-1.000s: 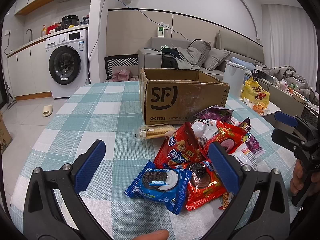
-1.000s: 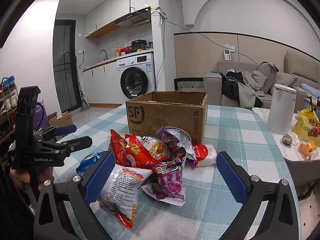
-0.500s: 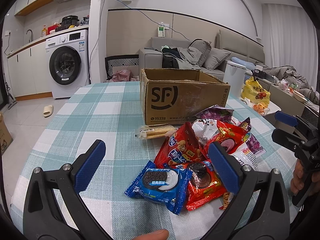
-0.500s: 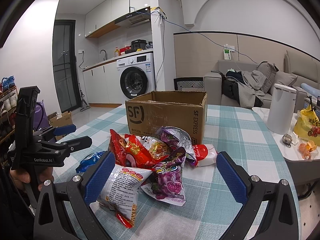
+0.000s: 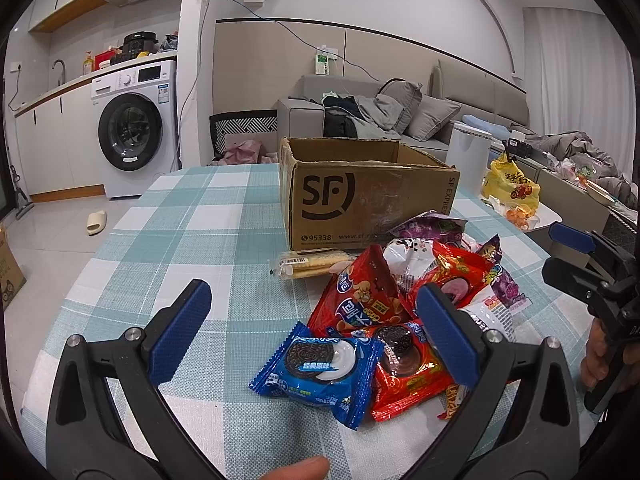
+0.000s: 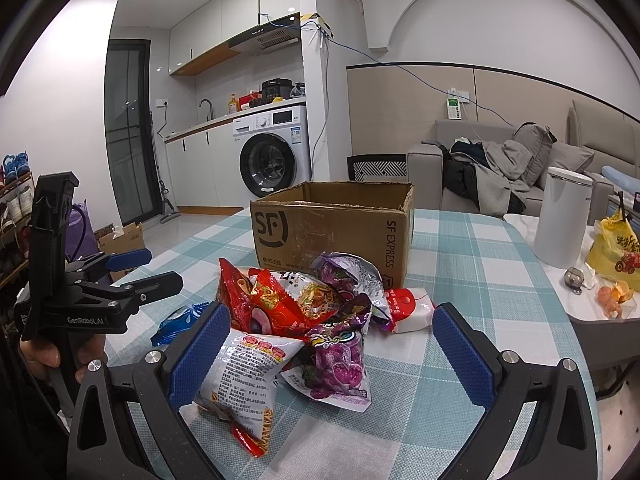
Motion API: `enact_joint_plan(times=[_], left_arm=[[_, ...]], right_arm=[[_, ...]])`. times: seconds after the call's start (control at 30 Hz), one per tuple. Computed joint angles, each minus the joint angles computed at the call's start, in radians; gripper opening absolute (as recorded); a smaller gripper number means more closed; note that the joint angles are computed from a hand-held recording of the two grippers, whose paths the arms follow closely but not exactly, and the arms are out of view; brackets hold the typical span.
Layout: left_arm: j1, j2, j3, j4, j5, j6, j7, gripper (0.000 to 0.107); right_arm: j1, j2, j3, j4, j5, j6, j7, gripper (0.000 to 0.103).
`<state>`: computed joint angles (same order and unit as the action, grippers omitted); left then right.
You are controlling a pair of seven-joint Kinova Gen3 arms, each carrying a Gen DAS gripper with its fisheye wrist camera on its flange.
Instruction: Organize snacks
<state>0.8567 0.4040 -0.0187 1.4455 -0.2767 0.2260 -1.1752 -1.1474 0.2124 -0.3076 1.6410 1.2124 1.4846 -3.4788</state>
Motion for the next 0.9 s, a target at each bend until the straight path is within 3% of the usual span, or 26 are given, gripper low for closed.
enact_joint_plan(times=[0.07, 0.2, 0.67, 0.8, 0.9], left_arm=[[-0.020, 0.000, 0.019, 0.000, 0.011, -0.003, -0.021, 0.102], [0.045, -0.005, -0.035, 0.004, -0.016, -0.003, 0.014, 0.102], [0.074, 0.003, -0.060, -0.015, -0.070, 0.029, 0.075, 0.102], [0.018, 0.008, 0.005, -0.025, -0.052, 0.047, 0.046, 0.102], [0.011, 0.017, 0.014, -0.045, -0.049, 0.081, 0.039, 0.102]], right_arm=[[0.002, 0.000, 0.001, 0.010, 0.000, -0.004, -0.008, 0.103], [0.006, 0.007, 0.004, 0.008, 0.000, -0.010, -0.012, 0.103], [0.022, 0.003, 0.011, -0.016, -0.048, 0.003, -0.002, 0.103], [0.029, 0.002, 0.015, -0.023, -0.066, -0.002, 0.005, 0.103], [0.038, -0.001, 0.017, -0.032, -0.081, -0.006, 0.027, 0.103]])
